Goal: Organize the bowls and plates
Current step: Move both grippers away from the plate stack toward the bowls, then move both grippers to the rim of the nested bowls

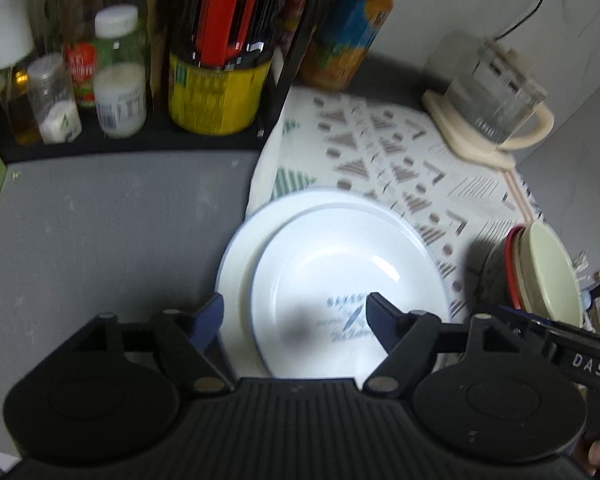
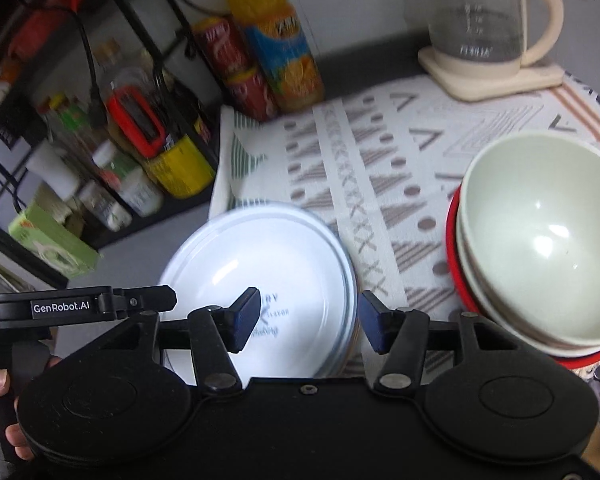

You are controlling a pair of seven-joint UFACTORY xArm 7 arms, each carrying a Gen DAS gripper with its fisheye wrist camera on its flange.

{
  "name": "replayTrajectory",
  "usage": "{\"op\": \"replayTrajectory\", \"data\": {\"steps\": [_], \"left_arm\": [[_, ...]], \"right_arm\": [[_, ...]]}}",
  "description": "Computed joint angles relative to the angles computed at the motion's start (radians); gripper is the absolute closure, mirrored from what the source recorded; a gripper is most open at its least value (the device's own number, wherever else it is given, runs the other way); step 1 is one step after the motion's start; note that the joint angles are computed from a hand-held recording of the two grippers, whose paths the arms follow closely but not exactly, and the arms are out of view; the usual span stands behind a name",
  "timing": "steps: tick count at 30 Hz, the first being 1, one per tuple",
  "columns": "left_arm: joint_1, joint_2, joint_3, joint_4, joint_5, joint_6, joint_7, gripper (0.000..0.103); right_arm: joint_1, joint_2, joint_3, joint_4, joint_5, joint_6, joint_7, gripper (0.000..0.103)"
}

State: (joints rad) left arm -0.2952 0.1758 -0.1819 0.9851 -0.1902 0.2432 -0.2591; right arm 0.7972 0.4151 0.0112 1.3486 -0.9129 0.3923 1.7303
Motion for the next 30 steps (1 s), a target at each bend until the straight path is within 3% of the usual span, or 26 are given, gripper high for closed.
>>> {"op": "replayTrajectory", "data": {"steps": [2, 4, 6, 9, 16, 21, 30], "left_arm": [[0.006, 0.002, -0.007, 0.013, -0.021, -0.006, 0.008, 0.023], [0.008, 0.003, -0.012, 0.022, -0.036, -0.019, 0.012, 0.019], [0.011, 0.010, -0.024, 0.033, -0.057, -0.039, 0.029, 0.018], [0.019, 0.024, -0.041, 0.057, -0.088, -0.042, 0.066, 0.018], [0.019, 0.061, -0.088, 0.116, -0.149, -0.045, 0.173, 0.018], [0.004, 0.097, -0.108, 0.166, -0.163, -0.041, 0.218, 0.018], [-0.020, 0.175, -0.134, 0.267, -0.165, 0.002, 0.259, 0.018]], "right_arm": [[0.032, -0.028, -0.038, -0.015, -0.079, 0.004, 0.094, 0.046], [0.054, -0.065, -0.067, -0.036, -0.206, 0.008, 0.231, 0.027], [0.064, -0.098, -0.075, -0.051, -0.301, 0.049, 0.324, 0.016], [0.051, -0.139, -0.063, -0.083, -0.384, 0.091, 0.415, 0.010], [-0.012, -0.203, 0.019, -0.157, -0.367, 0.214, 0.454, 0.000], [-0.059, -0.224, 0.083, -0.188, -0.339, 0.288, 0.461, 0.000], [-0.149, -0.266, 0.168, -0.252, -0.299, 0.326, 0.476, 0.000]]}}
